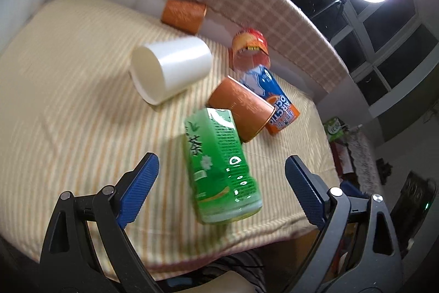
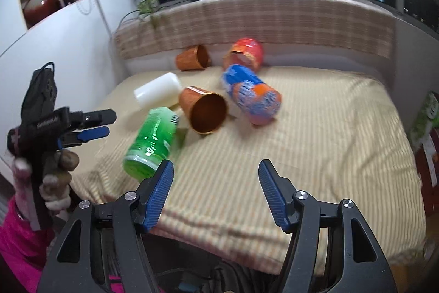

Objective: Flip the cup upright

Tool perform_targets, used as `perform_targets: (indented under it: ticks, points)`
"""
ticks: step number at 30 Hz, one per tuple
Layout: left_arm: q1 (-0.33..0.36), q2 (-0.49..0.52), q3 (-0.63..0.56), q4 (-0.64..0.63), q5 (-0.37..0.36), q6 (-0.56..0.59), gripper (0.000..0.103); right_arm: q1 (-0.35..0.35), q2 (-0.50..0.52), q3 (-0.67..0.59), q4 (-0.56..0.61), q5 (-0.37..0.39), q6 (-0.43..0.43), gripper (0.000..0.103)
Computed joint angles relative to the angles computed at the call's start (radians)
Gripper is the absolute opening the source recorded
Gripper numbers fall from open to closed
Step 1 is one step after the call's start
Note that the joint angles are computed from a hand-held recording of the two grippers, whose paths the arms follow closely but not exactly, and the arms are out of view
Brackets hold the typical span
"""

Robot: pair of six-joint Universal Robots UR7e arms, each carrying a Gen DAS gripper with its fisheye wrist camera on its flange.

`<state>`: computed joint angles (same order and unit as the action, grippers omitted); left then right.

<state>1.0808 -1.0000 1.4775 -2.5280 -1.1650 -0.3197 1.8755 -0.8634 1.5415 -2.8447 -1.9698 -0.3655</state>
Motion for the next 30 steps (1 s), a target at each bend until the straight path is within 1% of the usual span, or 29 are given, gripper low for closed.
perform_targets:
  ticks: [4,9,11,19,24,30]
  points:
    - [0.027,0.037,-0.063,0.06,-0.06,-0.045,0.089,-0.008,-0.02,0.025,-0.02,-0.002,0.024,0.064]
    - [0.059,0.074,-0.12,0.106,-0.114,-0.1,0.086,-0.008,-0.025,0.041,-0.041,-0.017,0.018,0.064]
    - [0.071,0.087,-0.138,0.125,-0.133,-0.119,0.084,-0.007,-0.023,0.042,-0.045,-0.018,0.017,0.064]
    - [0.087,0.116,-0.175,0.155,-0.155,-0.133,0.083,-0.006,-0.018,0.046,-0.053,-0.028,0.013,0.064]
    - [0.091,0.135,-0.196,0.171,-0.16,-0.136,0.079,-0.009,-0.02,0.047,-0.054,-0.032,0.021,0.064]
    - [0.092,0.149,-0.209,0.178,-0.162,-0.135,0.072,-0.011,-0.019,0.047,-0.058,-0.042,0.031,0.064]
